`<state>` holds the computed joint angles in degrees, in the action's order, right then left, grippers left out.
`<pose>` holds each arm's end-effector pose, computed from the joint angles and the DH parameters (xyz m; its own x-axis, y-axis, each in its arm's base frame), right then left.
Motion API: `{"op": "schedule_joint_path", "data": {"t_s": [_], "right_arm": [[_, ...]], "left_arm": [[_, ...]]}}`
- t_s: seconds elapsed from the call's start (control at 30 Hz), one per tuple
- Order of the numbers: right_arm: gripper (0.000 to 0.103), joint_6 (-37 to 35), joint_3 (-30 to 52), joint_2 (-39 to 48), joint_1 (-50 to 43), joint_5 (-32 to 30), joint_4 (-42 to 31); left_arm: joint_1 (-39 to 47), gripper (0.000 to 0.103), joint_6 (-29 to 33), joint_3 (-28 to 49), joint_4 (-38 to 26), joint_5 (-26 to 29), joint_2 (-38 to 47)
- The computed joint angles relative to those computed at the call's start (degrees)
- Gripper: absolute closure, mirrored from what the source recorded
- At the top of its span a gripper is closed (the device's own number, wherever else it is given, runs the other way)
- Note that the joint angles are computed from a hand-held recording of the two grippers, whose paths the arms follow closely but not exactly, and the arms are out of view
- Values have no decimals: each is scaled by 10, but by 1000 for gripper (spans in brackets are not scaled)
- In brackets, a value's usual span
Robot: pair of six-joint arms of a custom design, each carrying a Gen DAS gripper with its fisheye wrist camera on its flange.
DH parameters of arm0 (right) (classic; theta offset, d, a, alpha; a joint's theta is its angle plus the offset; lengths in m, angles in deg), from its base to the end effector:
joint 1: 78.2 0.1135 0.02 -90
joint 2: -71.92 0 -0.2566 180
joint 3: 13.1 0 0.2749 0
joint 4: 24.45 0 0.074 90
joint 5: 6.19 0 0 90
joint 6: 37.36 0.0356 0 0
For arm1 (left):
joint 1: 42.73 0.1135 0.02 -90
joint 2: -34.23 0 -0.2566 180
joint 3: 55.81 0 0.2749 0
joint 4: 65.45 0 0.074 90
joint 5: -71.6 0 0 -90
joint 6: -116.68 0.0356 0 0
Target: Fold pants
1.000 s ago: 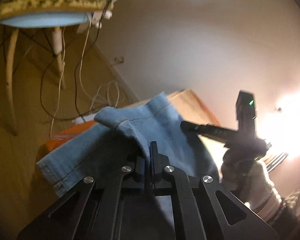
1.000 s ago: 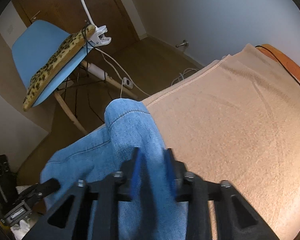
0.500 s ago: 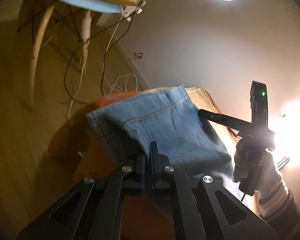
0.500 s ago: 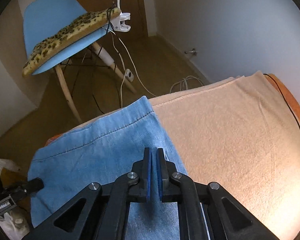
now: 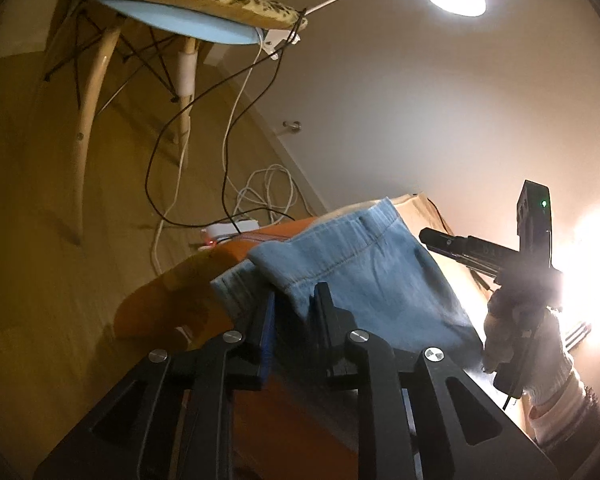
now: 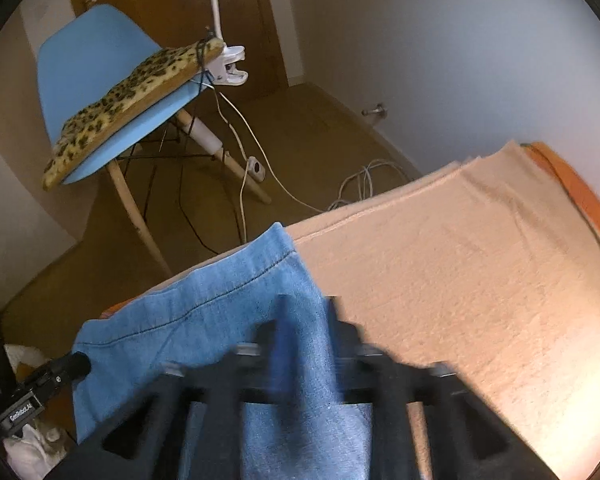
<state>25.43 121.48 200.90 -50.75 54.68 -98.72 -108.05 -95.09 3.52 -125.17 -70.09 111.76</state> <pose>0.4297 0.2427 0.2419 -0.4792 -0.6990 -0.5308 -0.8758 0.4205 0.2369 0.1280 -0.2117 0.1842 -0.2056 -0.8147 -0.5421 -0.6076 0.5406 -0.5819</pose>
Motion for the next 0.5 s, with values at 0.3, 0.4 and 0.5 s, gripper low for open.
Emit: {"op": "schedule_joint_path", "data": {"t_s": [0.3, 0.4, 0.5], "right_arm": [[84, 3, 36, 39, 31, 15, 11], [91, -2, -14, 13, 46, 55, 58], [76, 13, -40, -17, 34, 53, 69]], "left_arm": [[4, 96, 20, 66, -75, -5, 57], [4, 97, 0, 111, -164, 1, 91], [11, 94, 19, 54, -92, 22, 45]]}}
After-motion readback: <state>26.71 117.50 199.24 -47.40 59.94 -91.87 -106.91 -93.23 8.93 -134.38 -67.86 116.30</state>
